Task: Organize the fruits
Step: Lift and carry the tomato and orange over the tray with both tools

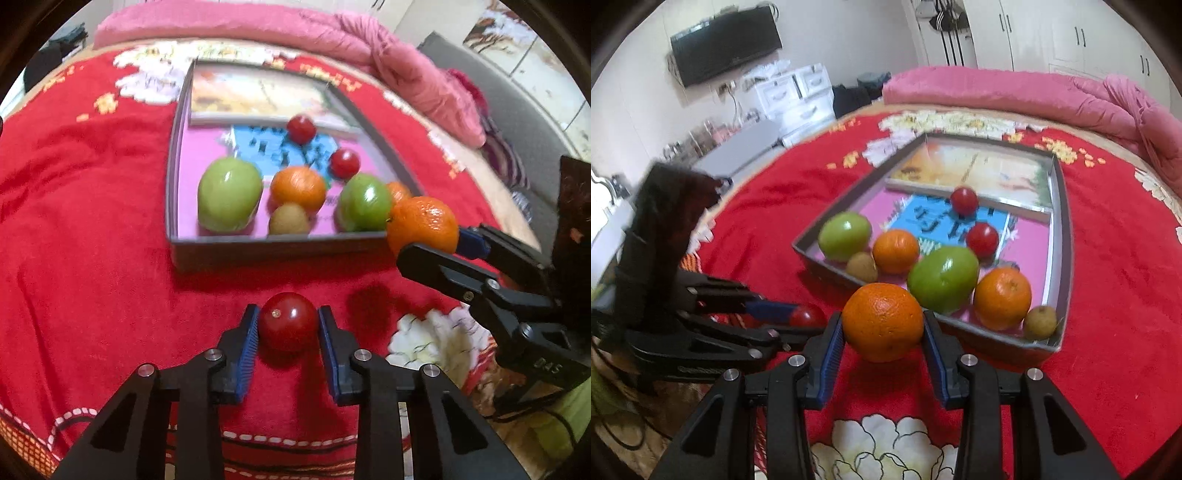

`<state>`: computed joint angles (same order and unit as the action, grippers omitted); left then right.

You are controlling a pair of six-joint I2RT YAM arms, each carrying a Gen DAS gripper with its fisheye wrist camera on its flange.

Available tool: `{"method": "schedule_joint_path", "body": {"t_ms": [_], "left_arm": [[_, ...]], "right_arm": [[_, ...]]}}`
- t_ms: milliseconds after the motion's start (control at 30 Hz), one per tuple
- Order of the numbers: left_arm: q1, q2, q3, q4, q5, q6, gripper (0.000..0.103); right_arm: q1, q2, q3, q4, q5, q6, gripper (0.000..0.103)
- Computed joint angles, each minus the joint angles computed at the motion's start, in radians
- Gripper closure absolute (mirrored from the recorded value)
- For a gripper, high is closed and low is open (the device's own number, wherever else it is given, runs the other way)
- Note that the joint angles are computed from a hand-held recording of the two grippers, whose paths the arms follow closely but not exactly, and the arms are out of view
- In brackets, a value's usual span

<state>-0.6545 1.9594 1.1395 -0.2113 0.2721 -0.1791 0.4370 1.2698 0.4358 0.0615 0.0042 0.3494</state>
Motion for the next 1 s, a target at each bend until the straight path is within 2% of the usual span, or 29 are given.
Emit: {"method": "schedule_joint_path", "body": {"t_ms": [133, 300, 567, 1000], "left_arm": [[-0.005, -0.065, -0.037, 0.064, -0.006, -0.007, 0.071], [-0.021, -0.097, -0.018, 0.082, -0.055, 0.002, 0.071], [-0.016, -0.084, 0.032, 0.075, -0.069, 0.0, 0.071], [-0.047, 0.034, 0.152, 0.044, -0.084, 0.004, 0.071]], "right_arm": [[-0.023, -0.055, -0.016, 0.012, 0.0, 0.002, 0.062], [-0.077, -0.102, -0.025, 0.012, -0.008, -0.003, 0.062], [-0.179, -0.176, -0.038, -0.015, 0.01, -0.015, 0.062], [-0.283, -0.242, -0.044, -0.056, 0.048, -0.039, 0.062]]}}
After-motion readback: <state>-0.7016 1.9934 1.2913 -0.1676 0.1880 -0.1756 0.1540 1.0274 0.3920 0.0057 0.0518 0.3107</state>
